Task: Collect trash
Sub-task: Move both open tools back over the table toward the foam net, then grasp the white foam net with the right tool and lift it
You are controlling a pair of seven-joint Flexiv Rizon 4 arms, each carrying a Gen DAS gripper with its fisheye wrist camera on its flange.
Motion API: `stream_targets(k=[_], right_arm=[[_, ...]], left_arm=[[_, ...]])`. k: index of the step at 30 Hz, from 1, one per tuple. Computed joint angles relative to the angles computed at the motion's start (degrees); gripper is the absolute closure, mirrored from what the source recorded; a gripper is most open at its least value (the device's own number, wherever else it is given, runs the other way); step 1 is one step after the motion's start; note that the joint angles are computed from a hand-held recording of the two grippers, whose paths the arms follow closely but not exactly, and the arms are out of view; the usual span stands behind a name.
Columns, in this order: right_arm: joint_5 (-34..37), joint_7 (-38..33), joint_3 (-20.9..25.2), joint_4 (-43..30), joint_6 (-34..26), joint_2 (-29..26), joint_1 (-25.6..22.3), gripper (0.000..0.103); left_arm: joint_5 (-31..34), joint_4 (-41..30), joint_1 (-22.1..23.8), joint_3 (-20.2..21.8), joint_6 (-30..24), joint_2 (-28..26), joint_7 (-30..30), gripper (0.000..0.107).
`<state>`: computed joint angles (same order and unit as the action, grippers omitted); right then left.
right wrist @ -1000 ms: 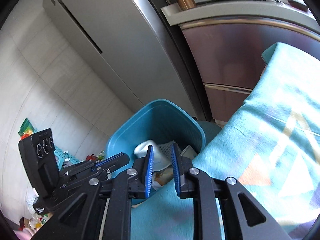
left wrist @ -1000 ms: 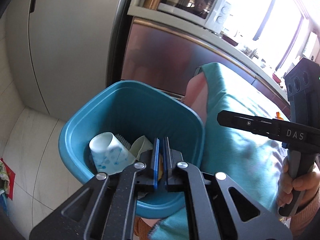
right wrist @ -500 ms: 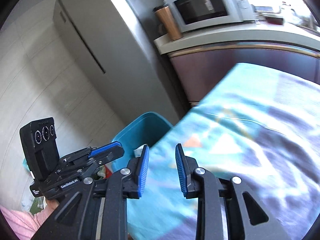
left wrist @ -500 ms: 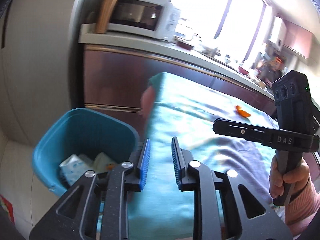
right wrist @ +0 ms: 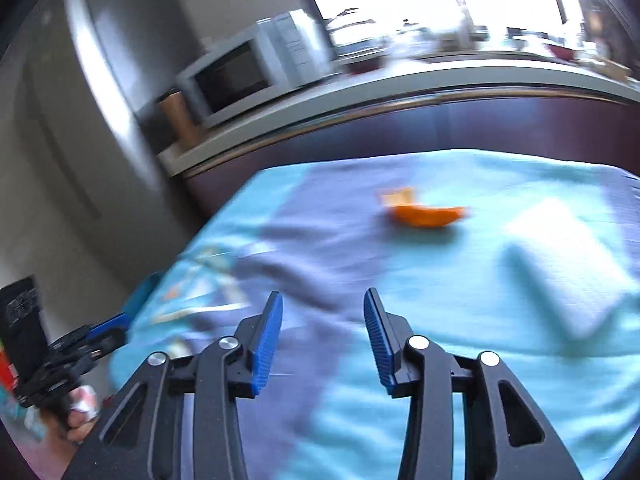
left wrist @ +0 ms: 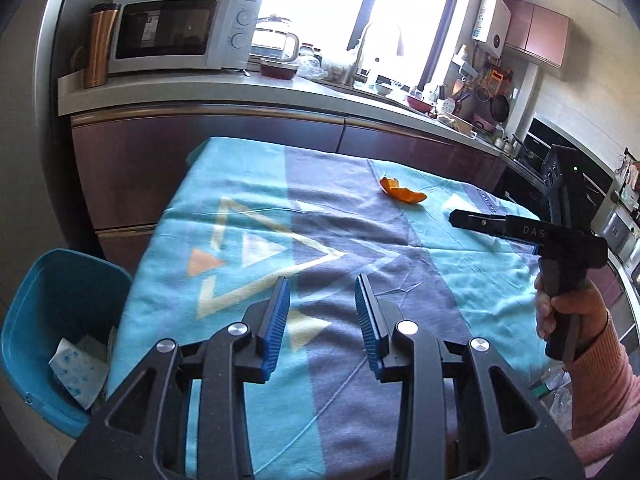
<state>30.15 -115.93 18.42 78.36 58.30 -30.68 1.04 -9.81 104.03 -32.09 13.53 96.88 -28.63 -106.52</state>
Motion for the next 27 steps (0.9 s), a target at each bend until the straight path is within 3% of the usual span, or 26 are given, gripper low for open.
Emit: stream_targets(k=[3,7,12,14,15,16,18,22,27], right_arm=[[-4.6,7.0,-5.7,0.6,4.7,-1.1,1.4,0.054],[-13.2,14.4,-10.2,-0.1,5.8,-4.0,2.4,0.05],[-20.6,15.8,-10.0,0.5,5.7,-5.8,1.9,0.048],[-23.4,17.2,-10.6,1.2,7.0,-6.0,2.5,0.058],[-24.0,17.3,-10.2,1.1,7.0,-6.2,2.0,0.072],[-23.8,17.1,-9.2,0.8,6.8,-6.3,1.0,0.084],[-21.8,14.9,-5.9,0.4,6.4,-6.1,-1.5,0.091],[-16.8,8.5,0.0,1.5,6.1,-4.2,-5.1,0.092],[-3.5,-5.2,9.9,1.5,-3.2,-1.1,-11.4,0.092]], left_arm=[[0.0,-2.4,2.0,-3.2,-1.2,-1.5,1.1,0.071],[0.3,-6.0,3.2,-5.8,-3.5,-3.5,1.9,0.071],[1.3,-10.2,4.2,-8.0,-6.3,-5.6,2.8,0.07],[1.7,-11.6,4.5,-8.8,-7.2,-6.2,2.8,0.07],[1.9,-12.2,4.5,-9.0,-7.7,-6.5,2.8,0.07],[2.1,-12.7,4.6,-9.4,-8.1,-6.8,2.9,0.07],[2.4,-13.4,5.4,-10.7,-8.6,-7.1,3.3,0.07],[2.4,-14.2,6.8,-13.0,-9.5,-7.6,4.4,0.069],[0.3,-13.3,11.1,-19.2,-8.1,-7.9,7.1,0.069]])
